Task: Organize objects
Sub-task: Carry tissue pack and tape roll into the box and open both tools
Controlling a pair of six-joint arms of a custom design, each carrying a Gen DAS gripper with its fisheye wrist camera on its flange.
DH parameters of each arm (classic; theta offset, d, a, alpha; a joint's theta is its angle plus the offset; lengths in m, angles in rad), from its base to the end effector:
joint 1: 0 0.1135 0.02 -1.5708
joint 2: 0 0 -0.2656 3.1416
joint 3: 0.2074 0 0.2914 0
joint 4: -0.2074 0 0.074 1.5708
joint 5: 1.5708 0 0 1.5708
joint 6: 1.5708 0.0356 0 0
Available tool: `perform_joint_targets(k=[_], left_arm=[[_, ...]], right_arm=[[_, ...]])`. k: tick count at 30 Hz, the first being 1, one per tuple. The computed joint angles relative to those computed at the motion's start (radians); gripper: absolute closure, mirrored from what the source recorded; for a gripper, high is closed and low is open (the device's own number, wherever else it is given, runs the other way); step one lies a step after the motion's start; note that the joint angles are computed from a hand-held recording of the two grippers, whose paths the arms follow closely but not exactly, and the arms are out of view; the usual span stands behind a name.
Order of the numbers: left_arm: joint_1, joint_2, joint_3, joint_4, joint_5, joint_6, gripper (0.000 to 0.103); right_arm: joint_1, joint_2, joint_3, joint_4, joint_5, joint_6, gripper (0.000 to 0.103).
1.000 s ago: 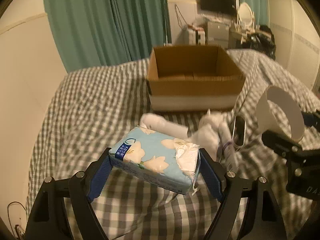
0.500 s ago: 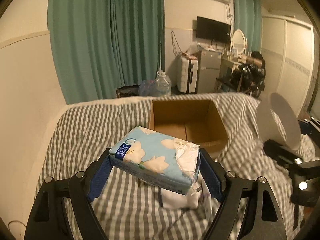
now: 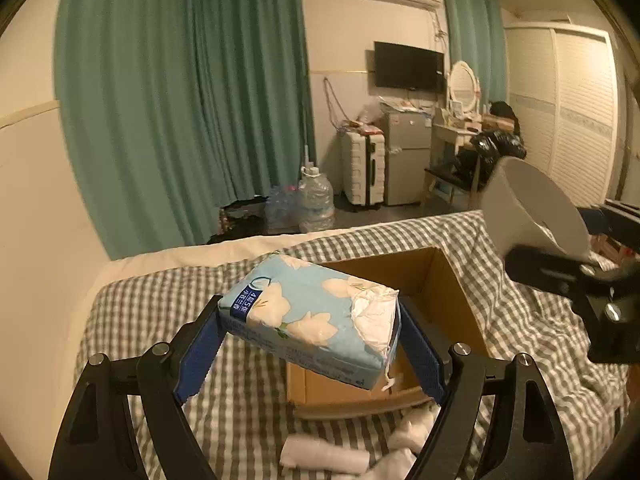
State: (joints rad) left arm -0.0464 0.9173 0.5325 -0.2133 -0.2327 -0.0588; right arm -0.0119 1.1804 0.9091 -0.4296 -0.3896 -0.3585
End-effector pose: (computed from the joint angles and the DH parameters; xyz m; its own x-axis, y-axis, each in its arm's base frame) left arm 0.2353 -0.0027 0.2118 -0.5530 -0.0316 -0.8326 -0.1780 0.9807 0.0811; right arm 0.2916 0.0101 0.2715 -0.5059 -0.3186 -0.8016 -0.4877 0.8721 -0.0388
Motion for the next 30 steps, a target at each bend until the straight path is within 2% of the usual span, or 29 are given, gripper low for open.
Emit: perform_joint_targets(k=[4, 10, 16, 18, 20, 25, 26, 27, 28, 30], left_arm=[[0.045, 0.195, 0.035, 0.140, 0.070, 0.045, 0.018], [0.096, 0.472, 0.101, 0.294, 0.164, 0.100, 0.018], [0.132, 0.667, 0.163, 0.346, 0.233, 0.097, 0.018], [0.124, 0.712, 0.184, 0.368, 0.224, 0.097, 0.018], [0.105, 0.737, 0.189, 0.402, 0.209, 0.104, 0.018], [0.094, 0.742, 0.179, 0.428, 0.251, 0.094, 0.016], [0.089, 0.735, 0.173, 0.430, 0.249, 0.092, 0.015], [0.088, 0.722, 0.164, 0.429, 0.255, 0.089, 0.013], [0.091, 0.705, 0.154, 0.418, 0.287, 0.083, 0.006], [0.096, 0.640, 0.113, 0.395, 0.315, 0.073, 0.005]], right_arm=[[0.035, 0.159, 0.059, 0.074, 0.020, 0.042, 0.023], [0.094, 0.433, 0.185, 0.163, 0.070, 0.074, 0.023], [0.112, 0.646, 0.292, 0.214, 0.097, 0.083, 0.023], [0.109, 0.696, 0.315, 0.224, 0.090, 0.086, 0.023], [0.106, 0.740, 0.335, 0.237, 0.089, 0.084, 0.023], [0.088, 0.776, 0.354, 0.246, 0.019, 0.077, 0.022], [0.081, 0.771, 0.347, 0.251, 0.000, 0.084, 0.021], [0.074, 0.764, 0.338, 0.260, -0.012, 0.089, 0.014], [0.070, 0.751, 0.326, 0.269, -0.018, 0.094, 0.012], [0.058, 0.704, 0.282, 0.300, -0.018, 0.111, 0.011]])
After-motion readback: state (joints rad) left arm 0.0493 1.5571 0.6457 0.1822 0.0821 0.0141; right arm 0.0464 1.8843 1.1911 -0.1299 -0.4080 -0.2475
